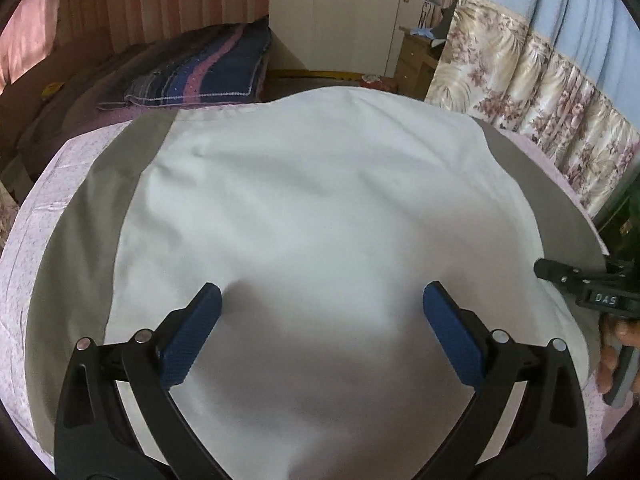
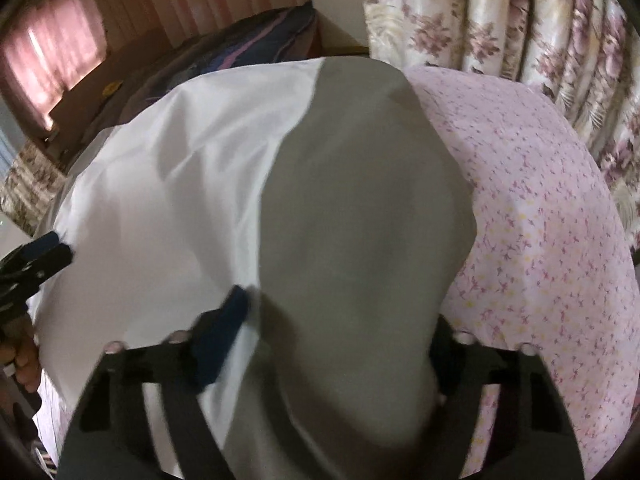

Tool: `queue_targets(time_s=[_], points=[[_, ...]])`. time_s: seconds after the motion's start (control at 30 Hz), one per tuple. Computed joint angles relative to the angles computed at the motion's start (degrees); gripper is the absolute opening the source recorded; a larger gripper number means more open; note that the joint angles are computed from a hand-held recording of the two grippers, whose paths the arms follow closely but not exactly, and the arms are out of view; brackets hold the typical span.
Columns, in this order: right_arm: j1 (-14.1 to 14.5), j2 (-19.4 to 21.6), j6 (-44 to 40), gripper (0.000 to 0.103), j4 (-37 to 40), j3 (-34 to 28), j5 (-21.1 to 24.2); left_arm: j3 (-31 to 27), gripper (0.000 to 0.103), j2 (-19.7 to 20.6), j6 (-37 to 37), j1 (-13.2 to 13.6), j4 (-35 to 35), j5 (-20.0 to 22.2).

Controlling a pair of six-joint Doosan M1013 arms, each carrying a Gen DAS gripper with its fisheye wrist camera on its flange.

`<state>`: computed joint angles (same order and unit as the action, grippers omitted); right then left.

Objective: Fold large clothes

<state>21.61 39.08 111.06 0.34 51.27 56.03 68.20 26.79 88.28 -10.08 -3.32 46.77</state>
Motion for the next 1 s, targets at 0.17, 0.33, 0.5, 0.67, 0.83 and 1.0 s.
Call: queue_targets(time_s=[0.17,0.33,0.5,0.67,0.83,1.0], points=[[0.0,0.39,0.6,0.049,-0.76,-1.86,2.15,0.67,0.1,0.8,-2.06,-0.79,3.91,-0.72],[1.57,0.87,-0.93,0.048,-6.78,-4.3,5.07,3.41,0.1,0.05,-4.07,-1.19,6.62,-5.47],[0.16,0.6,2.59,0.07,-2.35,-1.63,2.38,3.22,0.1,0.23,-3.53,-1.09,5.46,-5.61],[0.21,-0.57,3.47,0.06,-1.4,1.1,-1.21,3.56,0.1,0.16,-4.17,-1.32,6.01,-6.46],[1.73,-0.75,2.51,0.031,-6.33,0.0,-0.54,3.49,0.1,0.24,-3.66,-1.15,5.08,-6.49],[1.25,-1.72,-0.03,0.02,-2.77,-0.32,-1.73,3.53,0.1,0.26,-3.11,-0.96,3.92,-6.56]])
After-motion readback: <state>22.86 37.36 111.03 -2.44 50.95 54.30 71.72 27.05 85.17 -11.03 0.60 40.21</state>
